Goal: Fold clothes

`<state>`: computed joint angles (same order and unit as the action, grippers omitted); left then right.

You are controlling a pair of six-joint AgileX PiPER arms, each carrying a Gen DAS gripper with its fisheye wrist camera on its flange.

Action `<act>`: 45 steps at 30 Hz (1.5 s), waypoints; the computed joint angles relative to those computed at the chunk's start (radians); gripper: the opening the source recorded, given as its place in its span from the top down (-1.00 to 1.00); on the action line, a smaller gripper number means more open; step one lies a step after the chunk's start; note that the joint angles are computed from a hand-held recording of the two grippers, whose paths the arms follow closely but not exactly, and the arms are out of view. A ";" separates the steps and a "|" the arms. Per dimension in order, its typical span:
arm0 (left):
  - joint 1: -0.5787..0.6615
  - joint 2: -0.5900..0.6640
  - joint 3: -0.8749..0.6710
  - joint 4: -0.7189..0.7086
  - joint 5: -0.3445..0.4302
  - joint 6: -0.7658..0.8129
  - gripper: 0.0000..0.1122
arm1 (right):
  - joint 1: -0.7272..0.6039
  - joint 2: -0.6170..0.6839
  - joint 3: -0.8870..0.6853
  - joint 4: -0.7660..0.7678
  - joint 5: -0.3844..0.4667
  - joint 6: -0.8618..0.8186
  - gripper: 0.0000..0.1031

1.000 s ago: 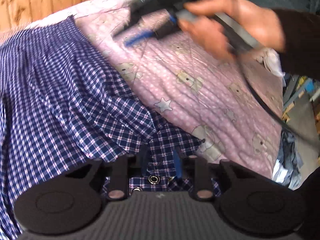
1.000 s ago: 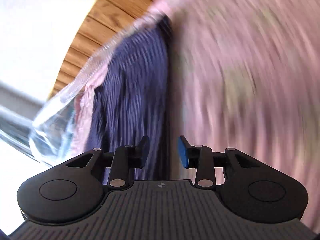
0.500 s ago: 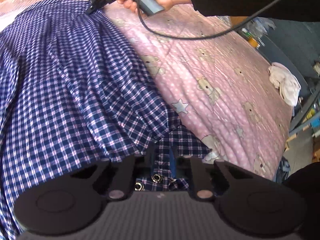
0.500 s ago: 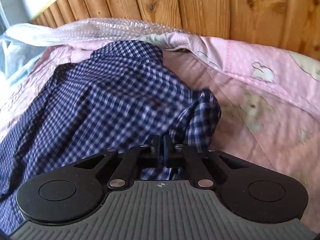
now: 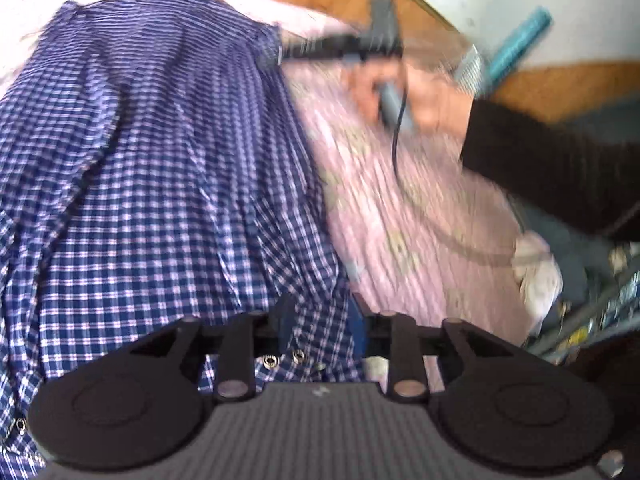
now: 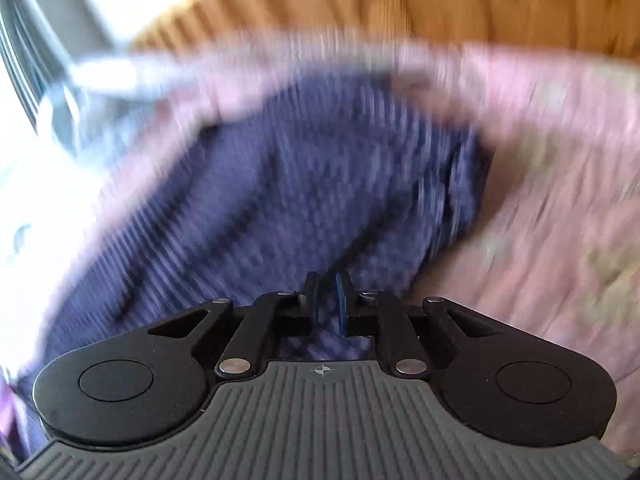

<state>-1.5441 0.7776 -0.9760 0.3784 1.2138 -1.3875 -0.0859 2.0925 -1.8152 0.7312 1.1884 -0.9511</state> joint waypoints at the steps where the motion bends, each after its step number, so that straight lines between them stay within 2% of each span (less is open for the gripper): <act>1: 0.026 -0.002 -0.004 -0.006 -0.008 0.008 0.49 | 0.006 -0.023 0.028 -0.003 -0.032 -0.009 0.89; 2: 0.057 -0.002 -0.008 -0.015 -0.018 0.023 0.49 | 0.010 -0.041 0.051 0.000 -0.058 -0.027 0.90; 3: 0.097 0.012 -0.017 -0.031 -0.035 0.064 0.49 | 0.014 -0.060 0.072 0.000 -0.083 -0.036 0.74; 4: 0.131 0.028 -0.026 -0.043 -0.049 0.100 0.49 | 0.009 -0.101 0.110 0.033 -0.103 -0.072 0.68; 7: 0.201 0.074 -0.010 -0.062 -0.125 0.155 0.36 | 0.016 -0.137 0.134 0.067 -0.063 -0.133 0.67; 8: 0.219 0.084 0.012 -0.075 -0.156 0.163 0.35 | 0.043 -0.119 0.129 0.026 -0.069 -0.129 0.67; 9: 0.236 0.095 0.033 -0.088 -0.186 0.170 0.34 | 0.067 -0.102 0.130 -0.003 -0.079 -0.135 0.67; 11: 0.254 0.123 0.085 -0.125 -0.232 0.171 0.34 | 0.092 -0.097 0.178 0.028 -0.155 -0.196 0.69; 13: 0.232 0.145 0.136 -0.141 -0.234 0.119 0.35 | 0.108 -0.066 0.127 0.021 -0.143 -0.158 0.70; 15: 0.108 0.148 0.173 -0.048 -0.210 -0.023 0.38 | 0.136 -0.038 0.026 -0.066 -0.086 -0.046 0.72; 16: 0.070 0.150 0.177 -0.021 -0.199 -0.060 0.38 | 0.140 -0.052 0.018 -0.093 -0.088 -0.033 0.66; 17: 0.052 0.156 0.170 -0.011 -0.184 -0.078 0.38 | 0.131 -0.092 0.051 -0.081 -0.116 -0.051 0.60; 19: 0.014 0.166 0.158 0.010 -0.155 -0.116 0.38 | 0.087 -0.136 0.096 0.009 -0.089 -0.077 0.60; 21: -0.021 0.170 0.170 0.040 -0.151 -0.164 0.38 | 0.091 -0.134 0.130 -0.004 -0.072 -0.041 0.60; 24: -0.021 0.180 0.168 0.047 -0.154 -0.141 0.38 | 0.090 -0.139 0.263 0.072 -0.146 -0.144 0.57; 26: 0.003 0.191 0.144 0.017 -0.149 -0.095 0.38 | 0.070 -0.146 0.261 0.083 -0.142 -0.080 0.59; 28: 0.005 0.179 0.118 0.022 -0.143 -0.093 0.36 | 0.042 -0.209 0.315 0.137 -0.176 -0.114 0.57; 30: -0.025 0.178 0.099 0.064 -0.135 -0.140 0.28 | 0.040 -0.241 0.349 0.139 -0.260 -0.173 0.55; 33: 0.007 0.205 0.104 0.011 -0.149 -0.091 0.24 | 0.067 -0.169 0.246 0.054 -0.365 -0.103 0.53; 34: 0.010 0.220 0.111 -0.011 -0.151 -0.084 0.24 | 0.076 -0.112 0.168 0.010 -0.370 -0.052 0.52; 36: -0.031 0.240 0.128 0.010 -0.149 -0.138 0.25 | 0.094 0.014 -0.019 -0.093 -0.357 0.064 0.51; 38: -0.098 0.229 0.147 0.054 -0.118 -0.209 0.25 | 0.112 0.132 -0.182 -0.170 -0.345 0.111 0.70; 41: -0.137 0.279 0.108 0.062 -0.079 -0.204 0.25 | 0.129 0.243 -0.411 -0.243 -0.231 0.228 0.69; 43: -0.137 0.281 0.109 0.062 -0.080 -0.202 0.24 | 0.124 0.236 -0.438 -0.254 -0.190 0.286 0.69; 45: -0.142 0.270 0.116 0.063 -0.080 -0.210 0.25 | 0.106 0.163 -0.337 -0.212 -0.230 0.307 0.64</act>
<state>-1.6863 1.0476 -0.8604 0.4413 1.1336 -1.5972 0.0199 2.2554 -2.1521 0.5191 0.9579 -0.6446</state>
